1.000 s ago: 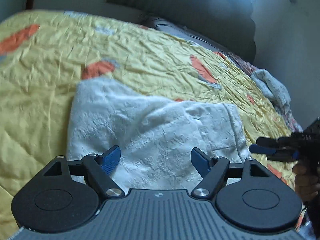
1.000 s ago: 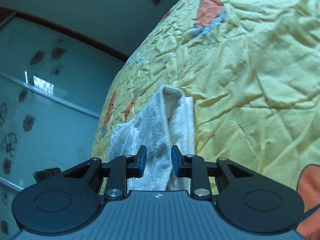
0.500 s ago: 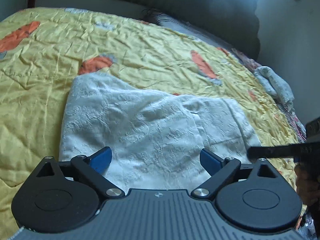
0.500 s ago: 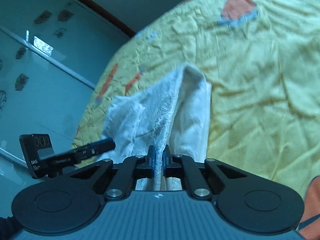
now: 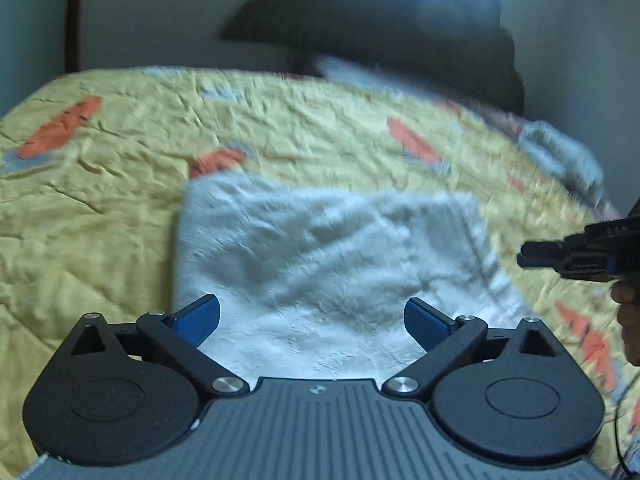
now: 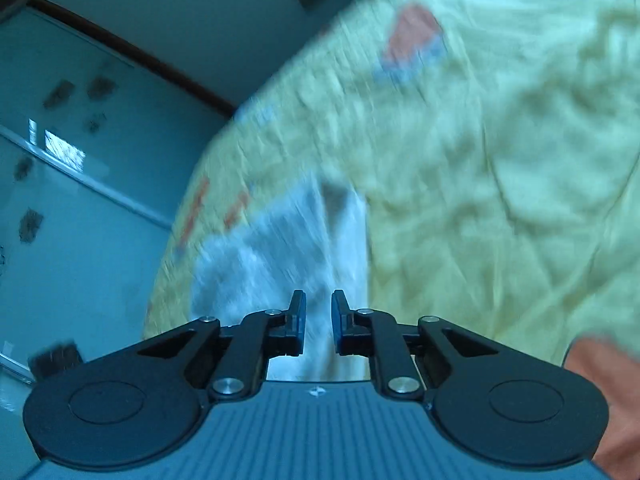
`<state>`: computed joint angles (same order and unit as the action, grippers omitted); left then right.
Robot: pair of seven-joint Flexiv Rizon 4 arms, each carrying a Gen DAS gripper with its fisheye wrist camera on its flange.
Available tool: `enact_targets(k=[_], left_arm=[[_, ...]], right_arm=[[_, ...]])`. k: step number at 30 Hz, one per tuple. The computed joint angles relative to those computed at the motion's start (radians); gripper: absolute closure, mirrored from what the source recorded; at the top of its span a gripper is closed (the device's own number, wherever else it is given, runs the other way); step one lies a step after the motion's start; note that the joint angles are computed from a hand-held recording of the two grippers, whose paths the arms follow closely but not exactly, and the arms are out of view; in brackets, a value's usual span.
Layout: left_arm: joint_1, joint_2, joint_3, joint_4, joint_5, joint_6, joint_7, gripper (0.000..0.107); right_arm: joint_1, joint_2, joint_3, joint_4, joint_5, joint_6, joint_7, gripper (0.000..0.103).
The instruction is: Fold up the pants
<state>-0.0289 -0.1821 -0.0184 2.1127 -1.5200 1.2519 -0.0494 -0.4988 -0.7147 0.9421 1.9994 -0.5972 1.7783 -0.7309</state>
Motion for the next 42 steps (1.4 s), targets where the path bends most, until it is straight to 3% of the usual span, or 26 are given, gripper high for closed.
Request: enact_targets(k=[3,5,6,9,11,13,15,19,22,24,25,27,29,31,33,36,38,40,42], left_arm=[[0.011,0.011,0.001,-0.015,-0.012,-0.074,0.042,0.007],[0.004,-0.027,-0.015,-0.078,0.002,-0.061,0.097,0.007],[0.013,-0.059,-0.017,-0.12,0.065,-0.077,0.055,0.006],[0.076,-0.205,0.001,-0.302,0.386,-0.2,-0.33,0.007],[0.101,-0.306,0.028,-0.428,0.557,-0.293,-0.564,0.011],[0.115,-0.367,0.025,-0.481,0.616,-0.287,-0.644,0.015],[0.157,-0.361,-0.05,-0.447,0.539,-0.239,-0.558,0.008],[0.183,-0.342,-0.175,-0.358,0.424,-0.035,-0.337,0.004],[0.189,-0.345,-0.214,-0.345,0.378,0.031,-0.277,0.005],[0.19,-0.318,-0.215,-0.321,0.344,0.057,-0.287,0.017],[0.196,-0.291,-0.22,-0.301,0.31,0.065,-0.272,0.017],[0.207,-0.201,-0.25,-0.229,0.129,0.085,-0.118,0.016],[0.197,-0.104,-0.243,-0.151,-0.044,0.057,0.019,0.012],[0.177,-0.013,-0.21,-0.058,-0.107,-0.013,0.101,0.011],[0.125,0.038,-0.188,0.006,-0.165,0.008,0.199,0.011],[0.091,0.049,-0.147,0.065,-0.086,-0.012,0.114,0.012],[0.082,0.021,-0.12,0.078,-0.033,-0.026,0.039,0.012],[0.039,0.008,-0.107,0.071,-0.137,0.003,0.159,0.01],[0.01,-0.005,-0.087,0.061,-0.12,0.02,0.168,0.006]], right_arm=[[-0.007,-0.075,0.07,-0.078,-0.066,-0.024,-0.047,0.089],[0.042,-0.132,0.093,-0.173,-0.077,-0.102,-0.079,0.081],[0.082,-0.147,0.08,-0.222,-0.072,-0.139,-0.09,0.078],[0.22,-0.133,-0.023,-0.357,-0.009,-0.306,-0.02,0.077],[0.283,-0.116,-0.097,-0.39,0.006,-0.358,0.002,0.079],[0.276,-0.127,-0.101,-0.365,0.059,-0.301,0.012,0.081],[0.248,-0.125,-0.088,-0.319,0.097,-0.248,-0.011,0.084],[0.225,-0.13,-0.07,-0.302,0.169,-0.235,-0.036,0.103],[0.227,-0.131,-0.065,-0.308,0.211,-0.235,-0.06,0.103],[0.272,-0.062,-0.133,-0.278,0.234,-0.22,-0.051,0.103],[0.308,-0.011,-0.186,-0.252,0.247,-0.206,-0.038,0.1],[0.369,0.087,-0.271,-0.178,0.262,-0.159,-0.043,0.099],[0.352,0.14,-0.249,-0.104,0.269,-0.112,-0.104,0.099],[0.294,0.156,-0.169,-0.055,0.275,-0.11,-0.168,0.098],[0.309,0.194,-0.175,-0.015,0.281,-0.12,-0.207,0.098],[0.399,0.237,-0.263,0.021,0.318,-0.135,-0.206,0.099],[0.397,0.202,-0.256,0.038,0.371,-0.072,-0.213,0.099],[0.345,0.147,-0.202,0.052,0.377,0.009,-0.208,0.099],[0.296,0.105,-0.157,0.053,0.349,0.037,-0.184,0.1]])
